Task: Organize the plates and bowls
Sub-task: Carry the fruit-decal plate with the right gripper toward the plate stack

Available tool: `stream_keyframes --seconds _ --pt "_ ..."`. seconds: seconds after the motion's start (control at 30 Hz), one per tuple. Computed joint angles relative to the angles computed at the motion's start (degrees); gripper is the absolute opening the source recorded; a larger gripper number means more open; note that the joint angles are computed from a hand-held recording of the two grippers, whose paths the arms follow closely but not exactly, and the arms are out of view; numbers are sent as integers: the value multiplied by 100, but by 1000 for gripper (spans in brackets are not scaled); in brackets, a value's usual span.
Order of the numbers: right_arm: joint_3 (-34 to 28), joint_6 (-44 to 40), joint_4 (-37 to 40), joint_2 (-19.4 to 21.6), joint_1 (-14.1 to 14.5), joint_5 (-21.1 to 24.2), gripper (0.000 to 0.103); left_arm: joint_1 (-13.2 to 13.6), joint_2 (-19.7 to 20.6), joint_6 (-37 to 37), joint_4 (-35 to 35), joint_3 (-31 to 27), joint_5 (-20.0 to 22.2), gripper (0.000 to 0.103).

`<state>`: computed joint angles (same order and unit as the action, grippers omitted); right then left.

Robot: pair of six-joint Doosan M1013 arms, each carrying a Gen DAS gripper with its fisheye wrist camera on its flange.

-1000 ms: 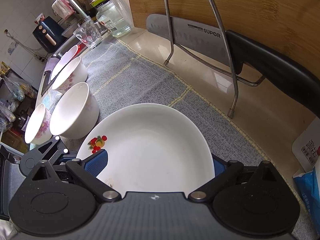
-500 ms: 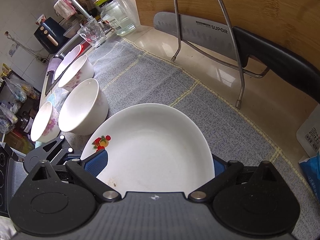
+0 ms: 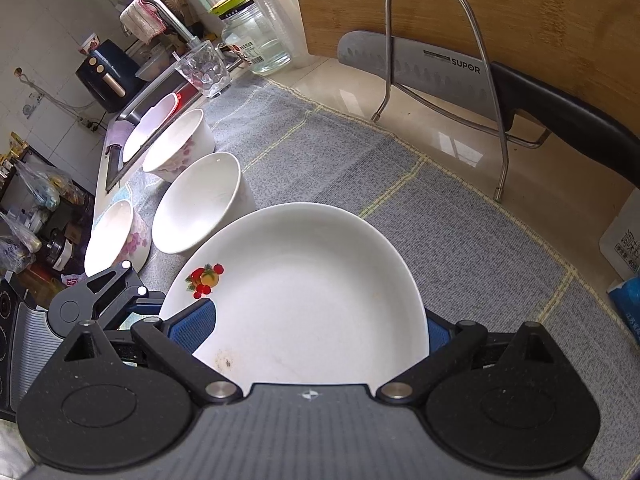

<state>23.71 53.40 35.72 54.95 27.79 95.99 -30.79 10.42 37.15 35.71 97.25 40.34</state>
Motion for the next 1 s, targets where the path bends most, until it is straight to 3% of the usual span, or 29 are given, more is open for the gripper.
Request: stream_keyframes --seconds 1.0 --pt "3160 3 19 -1955 -275 -1812 103 -193 -439 2132 -1284 138 -351 101"
